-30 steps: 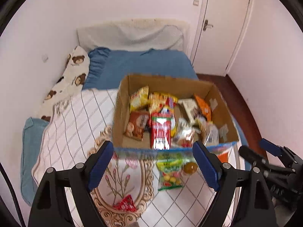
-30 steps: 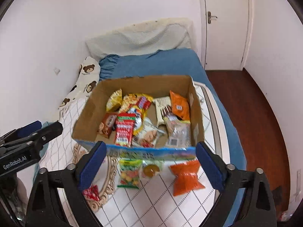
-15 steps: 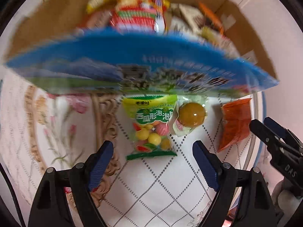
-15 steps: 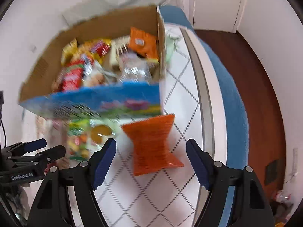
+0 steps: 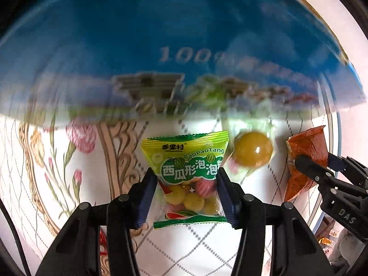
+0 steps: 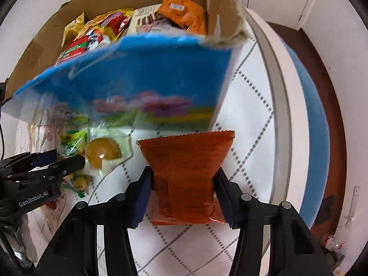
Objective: Organize snacks
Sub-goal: 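Grasp the green candy bag with left tool while right tool grasps orange chip bag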
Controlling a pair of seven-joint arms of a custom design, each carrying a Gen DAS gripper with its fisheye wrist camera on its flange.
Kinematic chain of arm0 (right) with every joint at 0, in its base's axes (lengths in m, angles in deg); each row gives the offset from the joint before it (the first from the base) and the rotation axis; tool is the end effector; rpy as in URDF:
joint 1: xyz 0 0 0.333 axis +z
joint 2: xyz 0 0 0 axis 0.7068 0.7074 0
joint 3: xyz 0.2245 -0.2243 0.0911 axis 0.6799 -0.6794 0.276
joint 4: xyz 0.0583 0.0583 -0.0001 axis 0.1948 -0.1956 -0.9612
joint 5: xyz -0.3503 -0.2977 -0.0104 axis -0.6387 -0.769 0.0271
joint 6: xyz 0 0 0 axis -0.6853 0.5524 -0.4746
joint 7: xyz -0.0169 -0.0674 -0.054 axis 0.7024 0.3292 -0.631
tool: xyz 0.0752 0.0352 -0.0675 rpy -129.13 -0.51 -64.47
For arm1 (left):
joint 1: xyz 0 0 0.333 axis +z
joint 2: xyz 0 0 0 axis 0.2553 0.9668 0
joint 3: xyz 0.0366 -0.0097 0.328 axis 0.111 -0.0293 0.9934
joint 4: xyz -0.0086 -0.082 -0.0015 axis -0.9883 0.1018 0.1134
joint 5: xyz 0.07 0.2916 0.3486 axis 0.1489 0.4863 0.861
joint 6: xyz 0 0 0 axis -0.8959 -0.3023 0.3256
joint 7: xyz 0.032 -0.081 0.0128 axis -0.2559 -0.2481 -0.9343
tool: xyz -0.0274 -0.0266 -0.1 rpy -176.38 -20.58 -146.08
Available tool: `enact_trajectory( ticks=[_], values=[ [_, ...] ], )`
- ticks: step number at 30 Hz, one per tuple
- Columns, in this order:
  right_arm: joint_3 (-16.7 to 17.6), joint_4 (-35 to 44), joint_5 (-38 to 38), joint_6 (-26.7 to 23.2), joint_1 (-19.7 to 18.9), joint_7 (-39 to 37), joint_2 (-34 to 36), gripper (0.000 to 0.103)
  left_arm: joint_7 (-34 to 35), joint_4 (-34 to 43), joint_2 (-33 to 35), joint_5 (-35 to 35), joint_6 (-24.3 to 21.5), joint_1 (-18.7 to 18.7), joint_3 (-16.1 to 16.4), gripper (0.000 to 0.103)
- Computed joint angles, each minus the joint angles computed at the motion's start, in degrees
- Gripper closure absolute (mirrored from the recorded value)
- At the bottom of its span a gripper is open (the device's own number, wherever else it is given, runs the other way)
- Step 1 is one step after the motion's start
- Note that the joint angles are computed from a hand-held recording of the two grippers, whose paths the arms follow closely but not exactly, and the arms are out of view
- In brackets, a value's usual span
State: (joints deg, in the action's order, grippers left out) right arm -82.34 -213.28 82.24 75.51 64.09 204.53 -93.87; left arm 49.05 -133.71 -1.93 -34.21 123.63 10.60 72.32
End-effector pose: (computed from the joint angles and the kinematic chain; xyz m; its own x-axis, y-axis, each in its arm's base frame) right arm 0.4669 0.2441 0.5126 -0.5880 -0.7896 -0.1754 -0.7943 0.6046 -0.0592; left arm 0.6361 -0.1545 0.4939 -0.7108 -0.6956 0.1047 -0.7032 0.7061 -0.0832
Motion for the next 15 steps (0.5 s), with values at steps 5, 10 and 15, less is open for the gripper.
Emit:
enact_trajectory(
  ticks=[5,10,15],
  values=[
    [-0.42,-3.26,8.16,2.71,2.72,-0.30,-2.93,0.048,3.61,-4.96,-4.66,-0.91,-3.76,1.82,1.51,0.054],
    [0.99,-6.63,12.73,4.60,5.22,2.21,-5.64,0.048,5.42,-9.88,-7.95,0.02,-4.94,2.82,2.48,0.054],
    [1.65,-7.21,12.63,5.19,6.26,4.34,-5.94,0.038,2.89,-11.13,-7.02,0.49,-3.64,2.25,1.88,0.051]
  ],
)
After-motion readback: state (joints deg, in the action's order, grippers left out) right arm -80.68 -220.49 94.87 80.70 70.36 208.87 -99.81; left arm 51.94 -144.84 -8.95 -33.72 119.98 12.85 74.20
